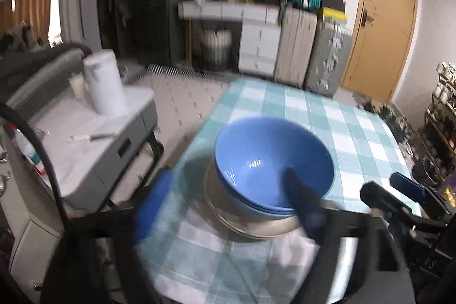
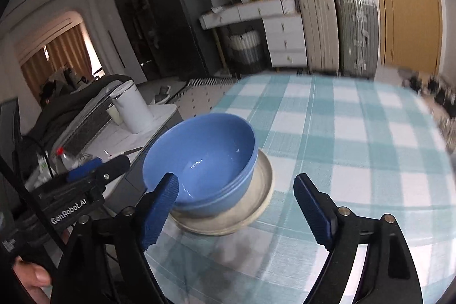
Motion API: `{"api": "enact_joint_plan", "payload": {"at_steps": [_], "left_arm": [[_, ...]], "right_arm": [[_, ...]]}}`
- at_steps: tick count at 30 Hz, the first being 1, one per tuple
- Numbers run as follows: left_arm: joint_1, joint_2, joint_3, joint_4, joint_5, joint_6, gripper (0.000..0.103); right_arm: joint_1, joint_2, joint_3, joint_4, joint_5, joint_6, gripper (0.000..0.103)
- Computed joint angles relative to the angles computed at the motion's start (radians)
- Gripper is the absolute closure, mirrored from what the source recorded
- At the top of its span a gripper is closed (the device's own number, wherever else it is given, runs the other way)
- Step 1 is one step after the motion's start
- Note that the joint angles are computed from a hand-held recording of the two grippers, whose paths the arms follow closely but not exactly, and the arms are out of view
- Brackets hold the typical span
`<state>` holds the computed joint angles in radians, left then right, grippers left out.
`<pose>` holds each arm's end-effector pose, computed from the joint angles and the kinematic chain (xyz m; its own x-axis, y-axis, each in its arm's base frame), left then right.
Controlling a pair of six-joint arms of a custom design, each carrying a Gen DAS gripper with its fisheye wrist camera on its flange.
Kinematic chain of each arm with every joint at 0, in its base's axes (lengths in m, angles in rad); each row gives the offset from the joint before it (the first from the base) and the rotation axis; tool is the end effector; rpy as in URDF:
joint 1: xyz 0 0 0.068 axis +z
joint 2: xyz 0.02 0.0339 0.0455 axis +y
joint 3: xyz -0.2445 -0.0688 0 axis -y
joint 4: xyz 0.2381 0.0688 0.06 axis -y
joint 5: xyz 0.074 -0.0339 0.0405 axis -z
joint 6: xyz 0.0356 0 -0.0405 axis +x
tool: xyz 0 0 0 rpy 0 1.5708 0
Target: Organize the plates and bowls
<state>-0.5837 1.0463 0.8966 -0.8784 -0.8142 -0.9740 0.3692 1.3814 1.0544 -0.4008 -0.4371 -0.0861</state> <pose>0.1751 -0.0846 0.2647 -0.4553 -0.3798 -0.8053 -0.5545 0.8286 -0.0772 0.2725 0.1216 0.2633 -0.5646 -0.3020 -0.7681 -0.6728 0.7075 0.2164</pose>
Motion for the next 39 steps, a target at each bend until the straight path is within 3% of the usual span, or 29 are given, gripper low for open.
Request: {"api": "enact_joint_plan", "payload": {"at_steps": [2,4,9,16,24,35,39], "left_arm": [[-0.12,-0.012,-0.013,-0.069,-0.153,-0.119,0.006],[-0.187,-0.013,-0.017,-0.113,-0.22,-0.177,0.005],[-0.252,-0.044,-0.059,-0.116,-0.25,-0.23,0.0],[-0.29,-0.035,-0.165,-0.075,-0.31,-0.308,0.0],[-0.239,-0.015,-0.195,0.085,-0.221,-0.112,0.0],[-0.201,-0.064,-0.227,0.149,-0.144,-0.11,0.0],[-0.227,-0.062,-0.232,0.144,-0.17,-0.128,0.0]], "right_arm": [[-0.011,-0.085,-0.08,0.04,0.0,-0.028,0.018],[-0.034,-0.176,-0.168,0.083,-0.027,-0.046,0.014],[-0.09,-0.301,-0.318,0.155,-0.088,-0.052,0.009],[-0.113,-0.32,-0.435,0.255,-0.112,-0.105,0.001],[-0.089,-0.35,-0.463,0.296,-0.075,-0.101,0.001],[-0.084,-0.393,-0.486,0.298,-0.066,-0.11,0.001],[-0.095,-0.387,-0.479,0.289,-0.078,-0.098,0.001]]}}
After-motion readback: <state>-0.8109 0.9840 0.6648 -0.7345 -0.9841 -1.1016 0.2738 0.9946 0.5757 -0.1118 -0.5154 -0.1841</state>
